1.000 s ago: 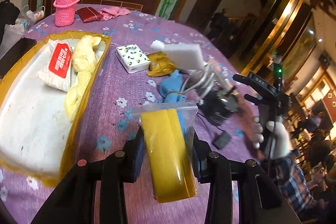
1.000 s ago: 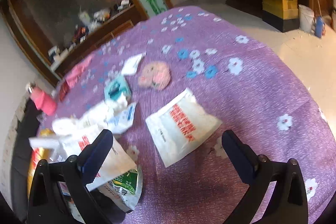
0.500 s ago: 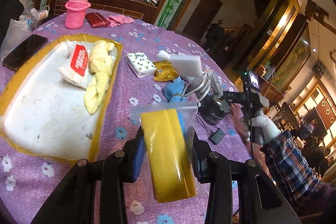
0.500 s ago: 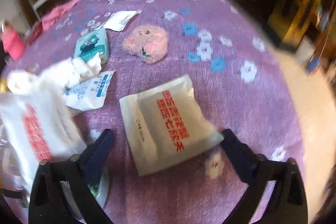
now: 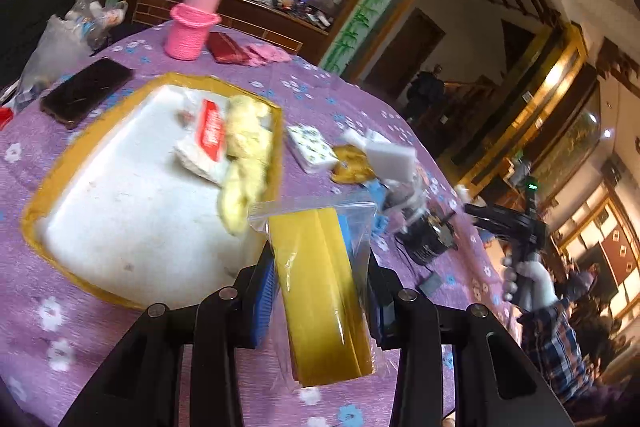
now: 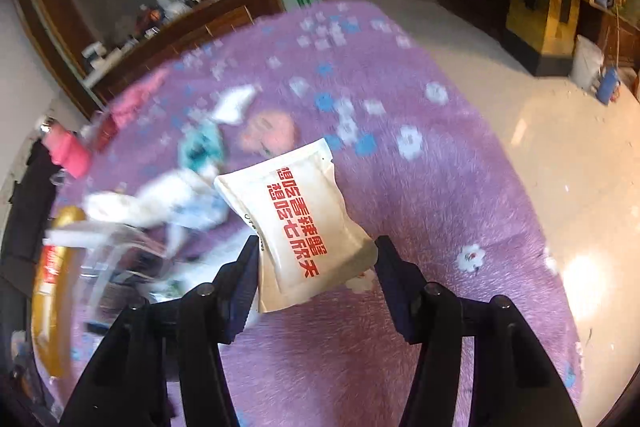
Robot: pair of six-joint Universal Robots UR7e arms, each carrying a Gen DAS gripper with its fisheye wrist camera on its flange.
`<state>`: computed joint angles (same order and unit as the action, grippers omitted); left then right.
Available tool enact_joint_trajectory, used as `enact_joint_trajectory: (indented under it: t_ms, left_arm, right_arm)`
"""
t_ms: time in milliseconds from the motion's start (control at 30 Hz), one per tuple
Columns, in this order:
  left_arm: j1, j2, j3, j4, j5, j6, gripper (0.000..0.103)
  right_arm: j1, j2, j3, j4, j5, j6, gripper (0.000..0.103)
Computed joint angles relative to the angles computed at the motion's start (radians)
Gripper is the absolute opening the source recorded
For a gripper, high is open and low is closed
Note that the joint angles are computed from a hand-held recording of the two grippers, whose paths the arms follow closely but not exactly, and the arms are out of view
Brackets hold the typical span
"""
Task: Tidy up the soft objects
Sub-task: 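Grasp the white packet with red text with the right tool while the left tool holds the sponge, then lower the sponge and white packet into the yellow-rimmed box and open both tools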
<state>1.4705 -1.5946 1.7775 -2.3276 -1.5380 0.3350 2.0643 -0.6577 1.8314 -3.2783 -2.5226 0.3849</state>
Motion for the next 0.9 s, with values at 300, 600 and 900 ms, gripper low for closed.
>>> enact_joint_trajectory:
  t_ms: [300,600,900]
  left_arm:
    - [0.025,0.157,-0.242,0.049,0.160,-0.028,0.040]
    - [0.044,0.419,-0.533,0.097,0.292,-0.087,0.067]
    - [0.106,0.378,-0.564,0.121,0.055,-0.162,0.071]
  right_arm:
    - [0.110,0.129,-0.255,0.108,0.190,-0.144,0.056]
    - [0.145,0.374,-0.643,0.409,0.368,-0.159,0.056]
    - [0.140,0.636,-1.153,0.764,0.505,-0.131,0.057]
